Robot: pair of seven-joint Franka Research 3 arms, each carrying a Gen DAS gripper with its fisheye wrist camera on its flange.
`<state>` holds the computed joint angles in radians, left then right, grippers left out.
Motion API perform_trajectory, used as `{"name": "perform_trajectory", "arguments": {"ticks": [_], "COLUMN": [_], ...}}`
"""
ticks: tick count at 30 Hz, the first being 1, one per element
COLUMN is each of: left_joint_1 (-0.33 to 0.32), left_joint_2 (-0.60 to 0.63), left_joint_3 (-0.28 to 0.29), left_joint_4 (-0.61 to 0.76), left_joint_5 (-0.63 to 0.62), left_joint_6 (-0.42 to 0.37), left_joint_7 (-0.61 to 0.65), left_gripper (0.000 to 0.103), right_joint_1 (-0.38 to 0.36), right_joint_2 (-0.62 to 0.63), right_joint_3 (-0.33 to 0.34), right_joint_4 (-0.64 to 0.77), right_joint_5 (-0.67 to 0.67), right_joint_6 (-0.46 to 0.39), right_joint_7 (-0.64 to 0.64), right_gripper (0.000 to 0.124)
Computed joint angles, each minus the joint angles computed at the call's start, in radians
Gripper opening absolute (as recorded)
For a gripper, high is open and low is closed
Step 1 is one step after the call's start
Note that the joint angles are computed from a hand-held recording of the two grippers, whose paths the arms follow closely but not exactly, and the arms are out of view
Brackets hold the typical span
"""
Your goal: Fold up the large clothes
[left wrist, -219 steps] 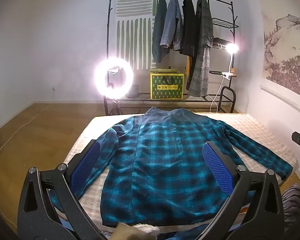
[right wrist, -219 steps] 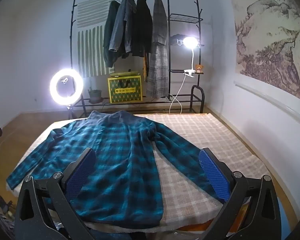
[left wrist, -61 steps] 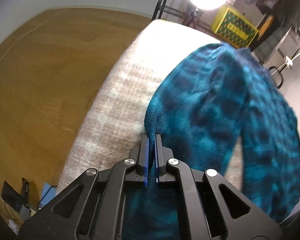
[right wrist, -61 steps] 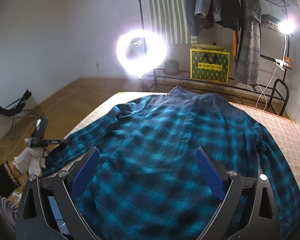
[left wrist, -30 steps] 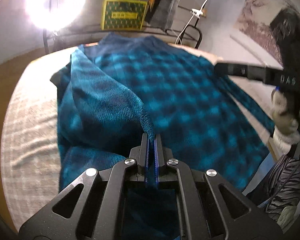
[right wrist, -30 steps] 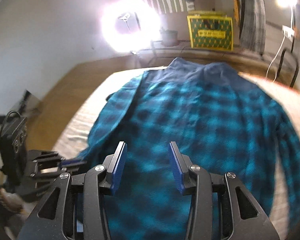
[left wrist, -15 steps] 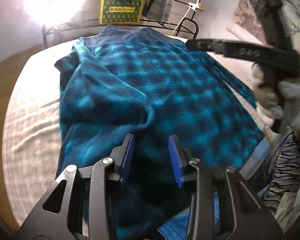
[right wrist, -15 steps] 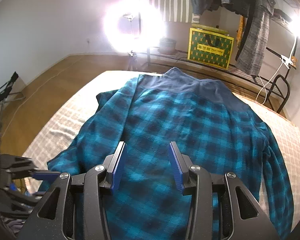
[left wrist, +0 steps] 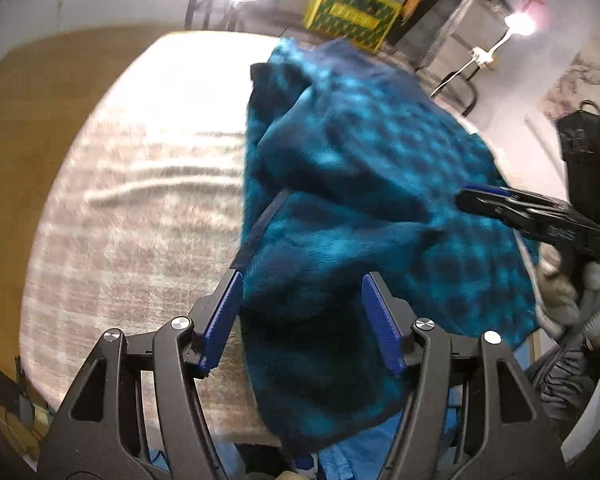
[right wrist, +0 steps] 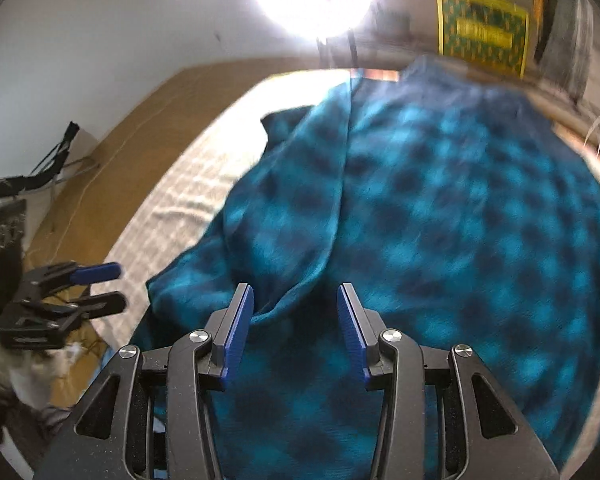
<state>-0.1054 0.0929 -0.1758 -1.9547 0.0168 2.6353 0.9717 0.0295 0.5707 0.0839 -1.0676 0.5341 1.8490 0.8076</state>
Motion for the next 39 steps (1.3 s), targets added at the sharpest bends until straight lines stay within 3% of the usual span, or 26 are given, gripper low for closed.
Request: {"name": "perform_trajectory", "arguments": {"ticks": [3, 5, 6, 7, 8, 10, 11, 14, 18, 23, 24, 25, 26, 27, 30, 33, 38, 39], "left_joint_1": [0.005, 0.020, 0.026, 0.028, 0.027, 0.017, 0.015, 0.005, -0.035, -0.072, -0.072, -0.067, -0.060, -0.050, -0.019, 0.020, 0.048, 0.039], "left_joint_2": [0.051, 0.072, 0.075, 0.079, 0.079, 0.050, 0.034, -0.019, -0.070, -0.087, -0.081, -0.080, -0.076, -0.077, -0.058, -0.007, 0.081, 0.092], "left_joint_3": [0.003, -0.005, -0.009, -0.011, -0.011, -0.006, -0.009, -0.023, -0.031, -0.031, -0.027, -0.020, -0.013, -0.002, 0.017, 0.018, -0.002, 0.003], "left_joint_4": [0.031, 0.027, 0.014, 0.014, 0.019, -0.008, -0.019, -0.057, -0.085, -0.066, -0.056, -0.056, -0.061, -0.072, -0.070, -0.044, 0.019, 0.034], "left_joint_5": [0.013, -0.048, -0.072, -0.078, -0.070, -0.023, -0.019, -0.049, -0.026, 0.172, 0.199, 0.206, 0.191, 0.174, 0.111, -0.061, -0.128, -0.095], "left_joint_6": [-0.041, -0.019, 0.009, 0.011, 0.000, 0.025, 0.038, 0.080, 0.095, 0.075, 0.060, 0.054, 0.059, 0.062, 0.044, 0.040, -0.003, -0.010], "left_joint_7": [0.010, 0.029, 0.033, 0.039, 0.044, 0.040, 0.051, 0.085, 0.058, -0.084, -0.112, -0.138, -0.139, -0.157, -0.140, -0.044, 0.027, 0.009], "left_gripper": [0.064, 0.060, 0.050, 0.016, 0.000, 0.000, 0.000, 0.000, 0.000, 0.002, 0.007, 0.025, 0.045, 0.051, 0.053, 0.058, 0.059, 0.059], "right_joint_1": [0.013, 0.013, 0.013, 0.012, 0.011, 0.013, 0.014, 0.008, 0.001, -0.018, -0.017, -0.012, -0.008, -0.003, 0.002, 0.003, 0.005, 0.006], "right_joint_2": [0.065, 0.098, 0.109, 0.117, 0.122, 0.132, 0.142, 0.166, 0.185, 0.209, 0.181, 0.133, 0.105, 0.067, 0.012, 0.010, 0.028, 0.030], "right_joint_3": [-0.008, -0.003, -0.001, 0.002, 0.006, 0.012, 0.014, 0.018, 0.011, 0.010, 0.005, 0.001, -0.002, -0.004, -0.008, -0.014, -0.015, -0.014], "right_joint_4": [0.081, 0.121, 0.132, 0.136, 0.139, 0.143, 0.154, 0.181, 0.208, 0.241, 0.194, 0.118, 0.075, 0.019, -0.056, -0.054, -0.036, -0.035], "right_joint_5": [-0.025, -0.029, -0.031, -0.031, -0.029, -0.031, -0.036, -0.034, -0.053, -0.056, -0.062, -0.069, -0.074, -0.076, -0.065, -0.053, -0.049, -0.050], "right_joint_6": [-0.078, -0.112, -0.125, -0.129, -0.131, -0.136, -0.151, -0.175, -0.192, -0.213, -0.182, -0.129, -0.099, -0.061, -0.009, -0.010, -0.020, -0.022], "right_joint_7": [0.100, 0.141, 0.157, 0.164, 0.164, 0.157, 0.152, 0.154, 0.142, 0.153, 0.135, 0.098, 0.073, 0.042, 0.010, 0.030, 0.055, 0.054], "right_gripper": [0.046, 0.046, 0.046, 0.046, 0.046, 0.032, 0.015, 0.010, 0.009, 0.009, 0.009, 0.009, 0.010, 0.010, 0.012, 0.023, 0.023, 0.023]}}
